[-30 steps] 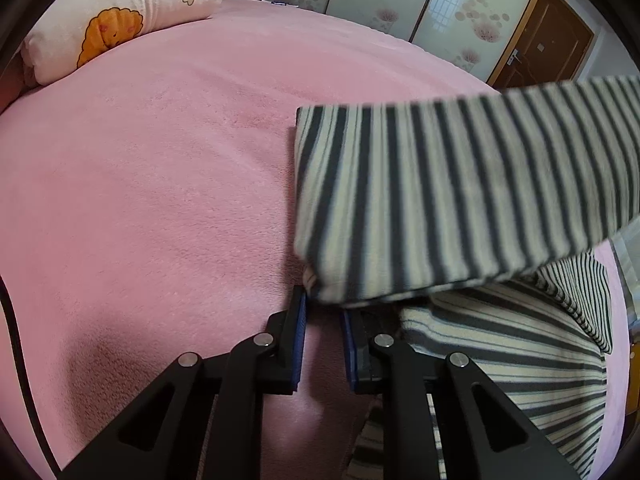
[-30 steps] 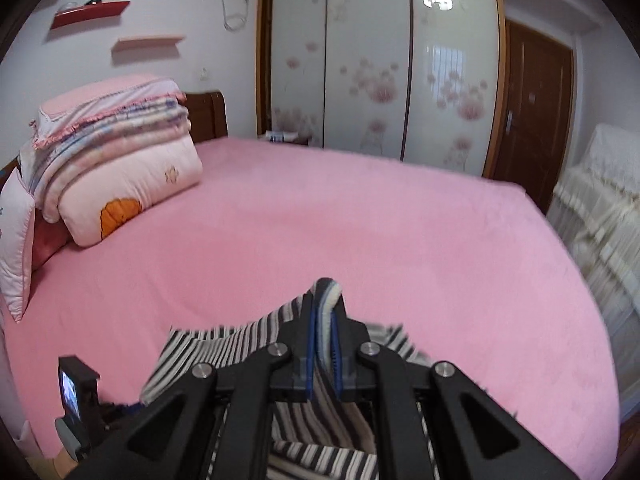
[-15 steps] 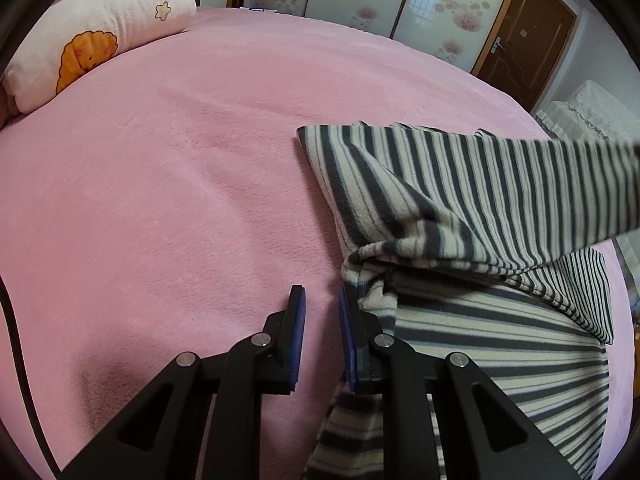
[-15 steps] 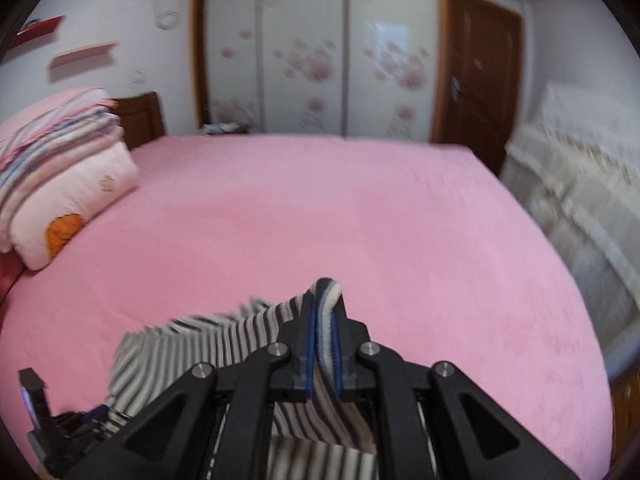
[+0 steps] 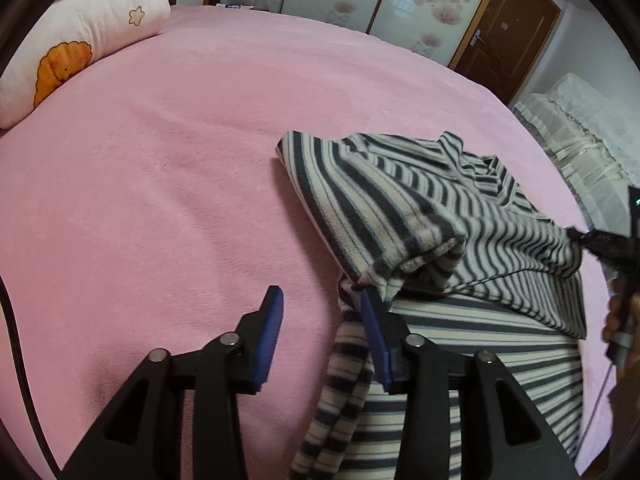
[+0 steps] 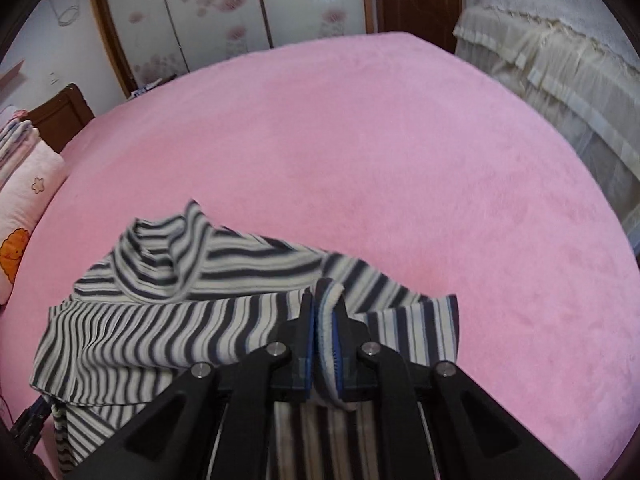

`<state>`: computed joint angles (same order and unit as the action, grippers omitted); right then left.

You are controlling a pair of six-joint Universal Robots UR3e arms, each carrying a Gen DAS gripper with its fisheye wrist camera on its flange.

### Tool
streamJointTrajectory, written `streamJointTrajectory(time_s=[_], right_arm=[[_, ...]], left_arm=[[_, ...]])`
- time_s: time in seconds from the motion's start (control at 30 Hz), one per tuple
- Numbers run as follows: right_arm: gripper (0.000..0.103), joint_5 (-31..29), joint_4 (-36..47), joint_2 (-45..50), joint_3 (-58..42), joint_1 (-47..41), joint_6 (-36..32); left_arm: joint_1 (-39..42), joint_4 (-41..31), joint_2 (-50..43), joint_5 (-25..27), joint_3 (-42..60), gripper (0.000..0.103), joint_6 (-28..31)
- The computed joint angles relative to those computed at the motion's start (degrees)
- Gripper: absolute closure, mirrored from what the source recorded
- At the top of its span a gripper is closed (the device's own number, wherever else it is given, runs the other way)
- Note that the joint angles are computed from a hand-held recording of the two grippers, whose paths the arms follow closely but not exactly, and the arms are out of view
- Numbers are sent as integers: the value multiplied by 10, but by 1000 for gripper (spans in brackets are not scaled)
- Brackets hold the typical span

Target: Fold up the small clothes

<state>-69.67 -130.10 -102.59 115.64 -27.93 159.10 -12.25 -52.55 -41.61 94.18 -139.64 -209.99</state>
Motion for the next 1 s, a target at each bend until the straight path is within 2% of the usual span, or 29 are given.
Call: streamJointTrajectory(time_s=[0.1,0.17,0.27,0.4,0.53,0.63,0.7,0.77,0.83,0.9,1.0], right_arm=[[93,1,0,8,3,1,1],[93,-1,-2,6,8,2,-1],[89,18,19,-4,7,-12,-10],[75,62,86,-38,1,-63,-43],[71,105,187,-91,-3,-148,-129],[71,134,270,-107,-16,-209,-209],[71,151,350,-102,-31,-247,-286],[71,146,375,-104,-20,-256,-333],[71,138,366,-113,3,-249,-356],[71,133,340,-118,28,-236,-357],[71,128,278,-114,63,-202,-338]], left_arm=[[-27,-32,-2,56,25,51,-22],[-71,-39,-18,106,37,51,-66],[-89,-41,-9,101,38,49,-76],[-138,15,-90,107,43,49,-72],[-157,106,-202,116,42,49,-54],[-139,153,-239,105,30,49,-32],[-118,177,-232,85,9,49,-18],[-99,200,-220,66,-11,60,-6],[-71,208,-192,38,-33,82,2],[-48,204,-163,19,-51,89,3],[-5,203,-114,-24,-79,92,17]])
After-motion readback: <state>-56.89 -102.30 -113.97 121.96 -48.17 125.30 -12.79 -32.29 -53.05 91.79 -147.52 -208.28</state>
